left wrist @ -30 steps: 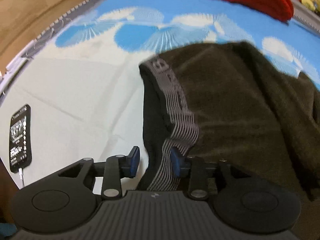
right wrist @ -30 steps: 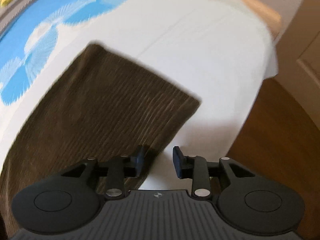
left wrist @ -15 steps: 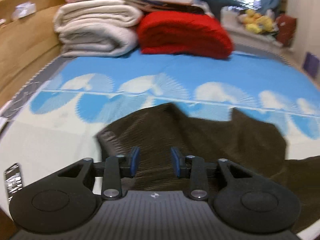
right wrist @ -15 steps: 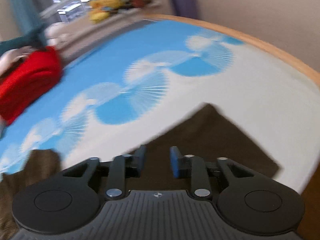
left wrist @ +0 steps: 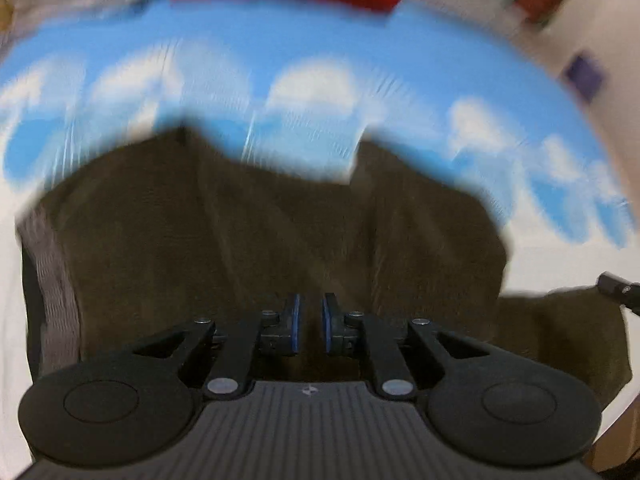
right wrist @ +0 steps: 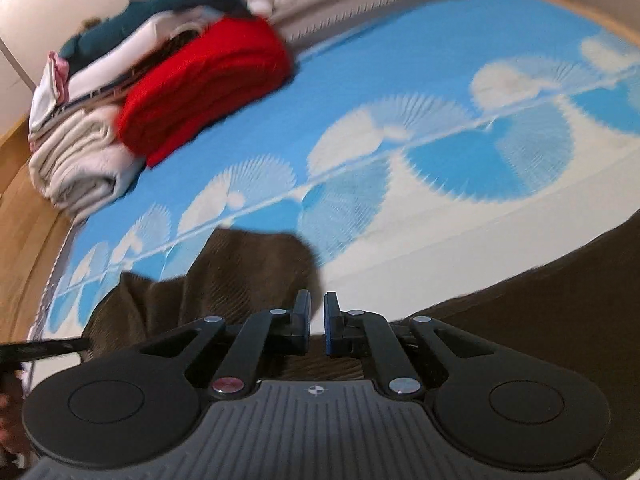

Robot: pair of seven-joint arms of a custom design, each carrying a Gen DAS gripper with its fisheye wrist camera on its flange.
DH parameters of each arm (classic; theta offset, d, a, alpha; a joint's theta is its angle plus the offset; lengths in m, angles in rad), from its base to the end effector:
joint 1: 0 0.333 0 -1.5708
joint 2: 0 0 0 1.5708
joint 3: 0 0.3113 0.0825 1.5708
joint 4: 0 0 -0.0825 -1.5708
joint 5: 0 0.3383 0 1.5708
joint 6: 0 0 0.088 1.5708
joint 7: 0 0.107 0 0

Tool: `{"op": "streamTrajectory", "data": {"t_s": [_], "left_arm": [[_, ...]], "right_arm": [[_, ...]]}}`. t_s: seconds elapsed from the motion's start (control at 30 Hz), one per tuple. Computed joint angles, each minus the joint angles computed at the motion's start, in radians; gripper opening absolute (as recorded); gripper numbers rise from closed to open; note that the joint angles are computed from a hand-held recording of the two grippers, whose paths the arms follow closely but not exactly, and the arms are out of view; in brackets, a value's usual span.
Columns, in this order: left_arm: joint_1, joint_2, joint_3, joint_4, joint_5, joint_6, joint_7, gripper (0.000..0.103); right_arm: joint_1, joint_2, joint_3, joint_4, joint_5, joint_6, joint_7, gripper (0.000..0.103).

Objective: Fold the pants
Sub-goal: 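Release the pants from both tools and lay them flat, then grasp the pant leg cuff with the right tool and lift it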

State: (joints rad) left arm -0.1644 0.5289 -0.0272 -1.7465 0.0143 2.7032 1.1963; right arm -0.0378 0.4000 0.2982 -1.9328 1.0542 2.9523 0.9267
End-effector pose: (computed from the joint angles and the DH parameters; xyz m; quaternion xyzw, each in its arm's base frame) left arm 0.6522 -0.1244 0.3431 -0.7496 0.6268 -0.1871 0.1005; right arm 0.6063 0.0847 0.3564 -0.6050 0.6998 -0.0441 0.3773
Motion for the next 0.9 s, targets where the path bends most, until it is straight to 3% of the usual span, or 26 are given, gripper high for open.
{"op": "streamTrajectory", "data": {"t_s": [0.03,0.1,0.17,0.23,0.37,0.57,0.7,0.83,0.87,0.9], "left_arm": [[0.015,0.025,-0.019,0.034,-0.034,-0.018,-0.002,0.019],[0.053,0.06,-0.07,0.08,-0.098,-0.022,0.044,0.042],[0.033,0.071,-0.052,0.1,-0.091,-0.02,0.047,0.055],[0.009,0.083,-0.018,0.118,-0.064,-0.042,0.027,0.055],[0.032,0.118,-0.028,0.17,-0.083,-0.127,0.026,0.055],[0.059,0.144,-0.054,0.198,-0.099,-0.17,0.078,0.053],[0.067,0.161,-0.078,0.222,-0.136,-0.176,0.111,0.054],[0.046,0.195,-0.076,0.282,-0.124,-0.249,0.15,0.054],[0.027,0.205,-0.06,0.299,-0.099,-0.27,0.146,0.052],[0.016,0.214,-0.05,0.314,-0.08,-0.285,0.145,0.036]], "right_arm": [[0.017,0.019,-0.016,0.021,-0.035,-0.021,0.044,0.008],[0.067,0.071,-0.068,0.084,-0.154,-0.067,0.185,0.016],[0.092,0.128,-0.091,0.149,-0.241,-0.096,0.288,0.028],[0.127,0.191,-0.131,0.222,-0.339,-0.132,0.405,0.039],[0.169,0.308,-0.176,0.377,-0.484,-0.234,0.593,0.04],[0.164,0.405,-0.146,0.507,-0.607,-0.296,0.696,0.04],[0.15,0.411,-0.12,0.514,-0.667,-0.277,0.736,0.014],[0.099,0.37,-0.059,0.451,-0.68,-0.204,0.733,0.01],[0.077,0.35,-0.036,0.422,-0.67,-0.176,0.721,0.01],[0.058,0.33,-0.017,0.395,-0.659,-0.148,0.713,0.01]]}}
